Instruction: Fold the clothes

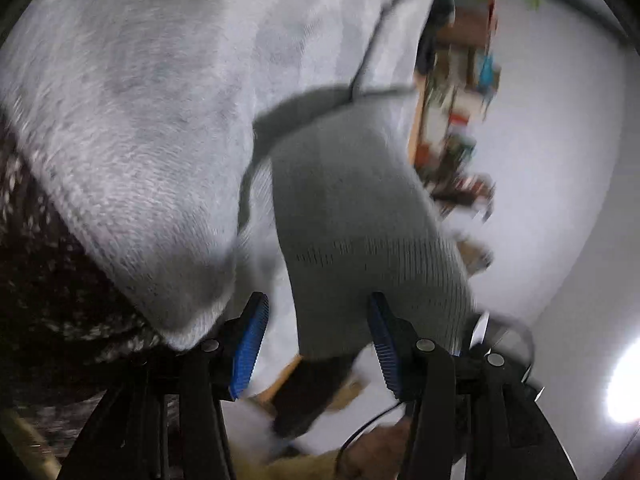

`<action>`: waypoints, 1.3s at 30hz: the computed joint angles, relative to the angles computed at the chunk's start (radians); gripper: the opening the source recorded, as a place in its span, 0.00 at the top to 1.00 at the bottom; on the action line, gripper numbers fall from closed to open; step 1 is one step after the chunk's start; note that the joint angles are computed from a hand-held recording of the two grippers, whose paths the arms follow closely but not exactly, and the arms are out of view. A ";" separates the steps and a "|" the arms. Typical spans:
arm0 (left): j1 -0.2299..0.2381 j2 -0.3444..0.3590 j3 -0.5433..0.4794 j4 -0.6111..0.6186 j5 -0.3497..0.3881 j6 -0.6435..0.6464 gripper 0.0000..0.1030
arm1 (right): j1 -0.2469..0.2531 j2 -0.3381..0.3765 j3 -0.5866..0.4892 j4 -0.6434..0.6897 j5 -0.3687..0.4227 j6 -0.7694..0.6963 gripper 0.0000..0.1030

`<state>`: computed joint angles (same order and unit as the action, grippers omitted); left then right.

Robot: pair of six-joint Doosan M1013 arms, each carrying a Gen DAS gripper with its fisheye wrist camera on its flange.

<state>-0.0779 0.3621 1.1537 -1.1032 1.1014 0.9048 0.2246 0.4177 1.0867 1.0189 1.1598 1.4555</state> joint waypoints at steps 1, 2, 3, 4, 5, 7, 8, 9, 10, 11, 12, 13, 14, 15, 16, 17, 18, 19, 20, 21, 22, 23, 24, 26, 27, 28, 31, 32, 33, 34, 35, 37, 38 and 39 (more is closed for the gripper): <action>-0.003 -0.017 0.034 -0.029 -0.063 0.003 0.49 | 0.002 0.003 -0.010 0.001 -0.004 -0.001 0.93; -0.006 -0.031 0.060 -0.045 -0.114 0.004 0.49 | 0.003 0.004 -0.015 0.000 -0.006 0.001 0.93; -0.010 -0.040 0.078 -0.057 -0.148 0.011 0.49 | 0.003 0.004 -0.021 -0.002 -0.011 0.000 0.93; -0.013 -0.048 0.095 -0.083 -0.175 0.031 0.49 | 0.004 0.004 -0.026 -0.005 -0.016 0.000 0.93; -0.016 -0.056 0.113 -0.117 -0.201 0.054 0.49 | 0.002 0.001 -0.028 -0.003 -0.017 -0.003 0.93; -0.025 -0.074 0.156 -0.201 -0.262 0.081 0.49 | 0.001 0.000 -0.038 -0.007 -0.022 -0.005 0.93; -0.031 -0.081 0.175 -0.235 -0.296 0.084 0.49 | 0.002 0.001 -0.046 -0.009 -0.025 -0.005 0.93; -0.037 -0.088 0.190 -0.264 -0.327 0.086 0.49 | 0.004 0.003 -0.054 -0.012 -0.029 -0.004 0.93; -0.042 -0.092 0.201 -0.299 -0.352 0.097 0.49 | 0.006 0.008 -0.066 -0.013 -0.034 -0.001 0.93; -0.047 -0.095 0.209 -0.340 -0.374 0.113 0.49 | 0.006 0.011 -0.072 -0.008 -0.038 -0.001 0.93; -0.052 -0.095 0.211 -0.380 -0.386 0.140 0.49 | 0.007 0.013 -0.076 -0.003 -0.042 -0.003 0.93; -0.057 -0.094 0.209 -0.421 -0.391 0.173 0.49 | 0.008 0.014 -0.079 0.000 -0.053 -0.001 0.93; -0.060 -0.095 0.210 -0.465 -0.396 0.214 0.49 | 0.009 0.014 -0.081 0.004 -0.063 -0.001 0.93; -0.061 -0.099 0.216 -0.510 -0.402 0.251 0.49 | 0.008 0.012 -0.079 0.012 -0.079 -0.001 0.93; -0.061 -0.104 0.223 -0.554 -0.408 0.284 0.49 | 0.008 0.011 -0.076 0.018 -0.091 0.000 0.93; -0.062 -0.108 0.229 -0.599 -0.413 0.317 0.49 | 0.007 0.011 -0.075 0.022 -0.101 0.003 0.93; -0.061 -0.111 0.236 -0.637 -0.413 0.336 0.49 | 0.006 0.010 -0.072 0.029 -0.110 0.008 0.93; -0.060 -0.114 0.242 -0.669 -0.411 0.347 0.49 | 0.005 0.010 -0.072 0.034 -0.115 0.012 0.93; -0.059 -0.115 0.246 -0.684 -0.409 0.342 0.49 | 0.005 0.010 -0.072 0.038 -0.119 0.016 0.93; -0.058 -0.115 0.249 -0.691 -0.406 0.329 0.50 | 0.005 0.011 -0.075 0.039 -0.124 0.021 0.93; -0.057 -0.116 0.251 -0.696 -0.404 0.319 0.54 | 0.005 0.011 -0.078 0.038 -0.127 0.024 0.93; -0.054 -0.116 0.253 -0.700 -0.394 0.318 0.59 | 0.006 0.012 -0.081 0.036 -0.129 0.025 0.93; -0.050 -0.111 0.251 -0.712 -0.372 0.335 0.67 | 0.006 0.012 -0.084 0.033 -0.129 0.025 0.93; -0.043 -0.096 0.236 -0.731 -0.322 0.366 0.83 | 0.007 0.014 -0.090 0.025 -0.128 0.024 0.93; -0.040 -0.086 0.222 -0.726 -0.299 0.368 0.91 | 0.008 0.014 -0.092 0.024 -0.125 0.021 0.93; -0.038 -0.076 0.208 -0.721 -0.276 0.370 0.94 | 0.008 0.015 -0.094 0.023 -0.123 0.017 0.93; -0.011 -0.048 0.156 -0.651 -0.205 0.353 0.96 | 0.009 0.008 -0.091 0.003 -0.119 0.014 0.93; 0.005 -0.038 0.124 -0.584 -0.183 0.341 0.96 | 0.009 0.003 -0.085 -0.009 -0.118 0.015 0.93; 0.023 -0.026 0.076 -0.478 -0.149 0.318 0.96 | 0.009 -0.005 -0.075 -0.028 -0.115 0.020 0.93; 0.041 -0.012 0.020 -0.363 -0.107 0.294 0.96 | 0.009 -0.012 -0.066 -0.047 -0.111 0.026 0.93; 0.058 0.005 -0.042 -0.250 -0.049 0.271 0.96 | 0.010 -0.020 -0.056 -0.072 -0.101 0.035 0.93; 0.086 0.051 -0.187 -0.036 0.101 0.232 0.96 | 0.021 -0.031 -0.038 -0.132 -0.064 0.050 0.93; 0.093 0.082 -0.276 0.077 0.196 0.210 0.96 | 0.030 -0.034 -0.032 -0.166 -0.036 0.058 0.93; 0.096 0.117 -0.374 0.186 0.300 0.199 0.96 | 0.041 -0.034 -0.024 -0.189 0.000 0.060 0.93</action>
